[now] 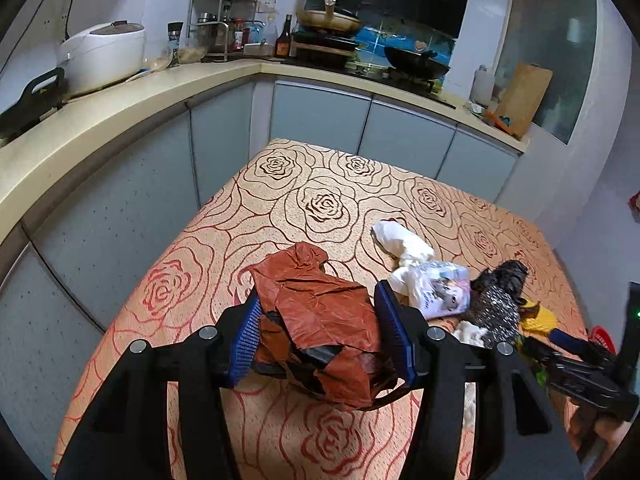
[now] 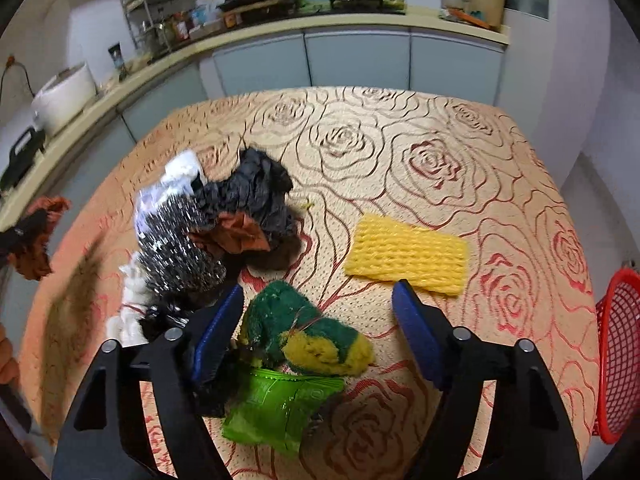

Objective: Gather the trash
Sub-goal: 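Grasp the brown paper bag with the left tool while the right tool grasps the green sponge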

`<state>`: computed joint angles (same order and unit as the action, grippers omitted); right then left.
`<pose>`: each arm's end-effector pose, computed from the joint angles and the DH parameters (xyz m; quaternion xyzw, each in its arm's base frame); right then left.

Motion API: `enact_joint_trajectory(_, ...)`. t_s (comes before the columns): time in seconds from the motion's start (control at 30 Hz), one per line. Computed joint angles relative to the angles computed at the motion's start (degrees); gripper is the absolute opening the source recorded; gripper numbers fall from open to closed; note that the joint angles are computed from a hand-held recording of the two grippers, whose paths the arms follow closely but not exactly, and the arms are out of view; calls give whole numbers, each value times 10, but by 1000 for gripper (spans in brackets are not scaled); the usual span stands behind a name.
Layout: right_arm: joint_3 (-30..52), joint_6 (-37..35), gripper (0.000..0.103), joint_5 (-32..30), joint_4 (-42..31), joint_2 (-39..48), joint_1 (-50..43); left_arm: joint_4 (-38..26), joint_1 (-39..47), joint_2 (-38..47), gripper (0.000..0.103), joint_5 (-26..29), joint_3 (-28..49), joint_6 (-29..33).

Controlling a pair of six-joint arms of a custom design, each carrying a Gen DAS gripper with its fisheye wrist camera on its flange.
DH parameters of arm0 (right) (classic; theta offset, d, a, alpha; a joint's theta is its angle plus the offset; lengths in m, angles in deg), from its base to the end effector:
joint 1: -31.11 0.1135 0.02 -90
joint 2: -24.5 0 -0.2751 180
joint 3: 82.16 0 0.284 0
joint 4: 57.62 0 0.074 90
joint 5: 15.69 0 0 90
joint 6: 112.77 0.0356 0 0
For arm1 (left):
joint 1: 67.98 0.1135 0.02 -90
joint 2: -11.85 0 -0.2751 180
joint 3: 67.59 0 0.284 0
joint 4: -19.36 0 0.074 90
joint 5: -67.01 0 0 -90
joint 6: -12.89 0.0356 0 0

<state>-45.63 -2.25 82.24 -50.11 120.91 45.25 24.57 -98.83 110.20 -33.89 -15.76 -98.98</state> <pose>0.2533 0.0587 0.0547 0.0748 0.9416 0.0334 0.3266 0.2930 -0.1671 0.1077 0.0320 0.9072 -0.1047 0.4061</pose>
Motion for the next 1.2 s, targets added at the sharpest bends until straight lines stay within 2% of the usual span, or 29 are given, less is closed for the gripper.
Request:
enact_joint_trajectory(0.13,-1,-4,61,2,3,17,13,3,-5,-10,53,-2,-8,1)
enact_joint_trajectory(0.43,-35,-10,48,-13,24,-11,-14,5,-14,-9,53,-11,-7,6)
enact_joint_trajectory(0.53,-34,-18,49,-25,26,-8,-23,5,-14,-5,53,-9,-6,5)
enact_joint_trajectory(0.63,-23,-21,55,-24,13,3,-15,6,-16,-4,53,-9,-8,2)
enact_joint_trajectory(0.73,-18,-27,57,-3,17,17,1,7,-18,-6,53,-10,-11,0)
enact_joint_trajectory(0.8,-20,-25,55,-7,18,15,-1,7,-17,-7,53,-9,-11,1)
enact_joint_trajectory(0.87,-29,-25,48,-23,23,2,-15,5,-17,-7,53,-11,-11,0)
enact_joint_trajectory(0.97,-37,-25,43,-33,20,-15,-27,3,-18,-9,53,-14,-12,0)
enact_joint_trajectory(1.2,-72,-21,41,-45,9,-96,-73,2,-15,-23,53,-14,-17,3)
